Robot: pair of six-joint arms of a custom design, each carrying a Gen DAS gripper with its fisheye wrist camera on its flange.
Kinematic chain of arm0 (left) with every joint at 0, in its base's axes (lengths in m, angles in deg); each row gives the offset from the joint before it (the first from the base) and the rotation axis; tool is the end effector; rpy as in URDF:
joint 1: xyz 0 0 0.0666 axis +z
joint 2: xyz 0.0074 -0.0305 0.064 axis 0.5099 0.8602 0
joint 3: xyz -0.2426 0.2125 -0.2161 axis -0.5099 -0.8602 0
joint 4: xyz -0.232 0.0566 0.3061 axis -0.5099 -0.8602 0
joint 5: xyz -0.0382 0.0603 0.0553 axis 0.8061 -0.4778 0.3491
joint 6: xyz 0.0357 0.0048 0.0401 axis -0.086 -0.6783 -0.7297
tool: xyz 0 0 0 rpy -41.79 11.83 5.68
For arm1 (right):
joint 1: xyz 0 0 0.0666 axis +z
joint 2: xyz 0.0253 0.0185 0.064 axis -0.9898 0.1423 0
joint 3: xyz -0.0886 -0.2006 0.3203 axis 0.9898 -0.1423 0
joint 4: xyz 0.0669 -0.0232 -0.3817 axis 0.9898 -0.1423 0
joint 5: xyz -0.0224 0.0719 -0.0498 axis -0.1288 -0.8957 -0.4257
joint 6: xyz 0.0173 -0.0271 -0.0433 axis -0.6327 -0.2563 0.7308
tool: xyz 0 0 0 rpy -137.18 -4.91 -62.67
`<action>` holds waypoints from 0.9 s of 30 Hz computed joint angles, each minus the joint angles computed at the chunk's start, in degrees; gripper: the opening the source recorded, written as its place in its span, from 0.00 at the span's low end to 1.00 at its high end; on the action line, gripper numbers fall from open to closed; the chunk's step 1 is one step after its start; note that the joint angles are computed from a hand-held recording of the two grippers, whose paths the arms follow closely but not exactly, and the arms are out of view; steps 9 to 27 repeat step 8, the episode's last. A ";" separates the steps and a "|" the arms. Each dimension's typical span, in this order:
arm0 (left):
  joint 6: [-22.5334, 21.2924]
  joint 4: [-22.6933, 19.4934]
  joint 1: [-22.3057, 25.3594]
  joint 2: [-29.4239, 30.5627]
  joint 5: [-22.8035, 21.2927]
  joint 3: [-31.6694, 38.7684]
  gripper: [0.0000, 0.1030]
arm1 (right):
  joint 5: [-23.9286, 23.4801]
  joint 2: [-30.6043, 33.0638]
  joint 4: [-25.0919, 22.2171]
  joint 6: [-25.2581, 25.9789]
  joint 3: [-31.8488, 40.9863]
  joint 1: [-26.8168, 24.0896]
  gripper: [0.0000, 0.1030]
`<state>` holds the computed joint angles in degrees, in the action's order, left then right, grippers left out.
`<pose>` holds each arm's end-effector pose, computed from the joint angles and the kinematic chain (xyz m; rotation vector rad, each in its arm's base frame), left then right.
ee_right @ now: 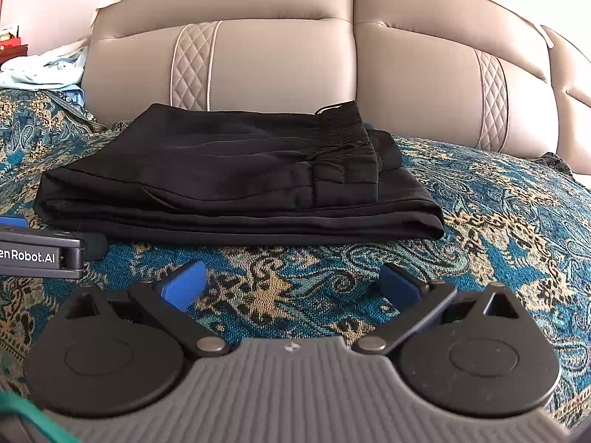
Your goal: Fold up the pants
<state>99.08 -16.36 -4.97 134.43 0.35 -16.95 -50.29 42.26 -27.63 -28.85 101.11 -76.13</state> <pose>0.4121 -0.2688 0.2632 -0.5353 2.2294 0.1211 0.4878 0.0570 0.2405 -0.5583 2.0667 0.1517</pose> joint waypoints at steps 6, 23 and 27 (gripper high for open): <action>-0.01 0.12 -0.04 -0.01 -0.13 -0.07 1.00 | 0.01 -0.01 -0.04 0.02 0.01 0.00 1.00; 0.05 0.20 -0.09 0.11 -0.30 -0.02 1.00 | 0.01 -0.01 0.00 0.02 0.00 0.01 1.00; 0.05 0.20 -0.09 0.11 -0.30 -0.02 1.00 | 0.01 -0.01 0.00 0.02 0.00 0.01 1.00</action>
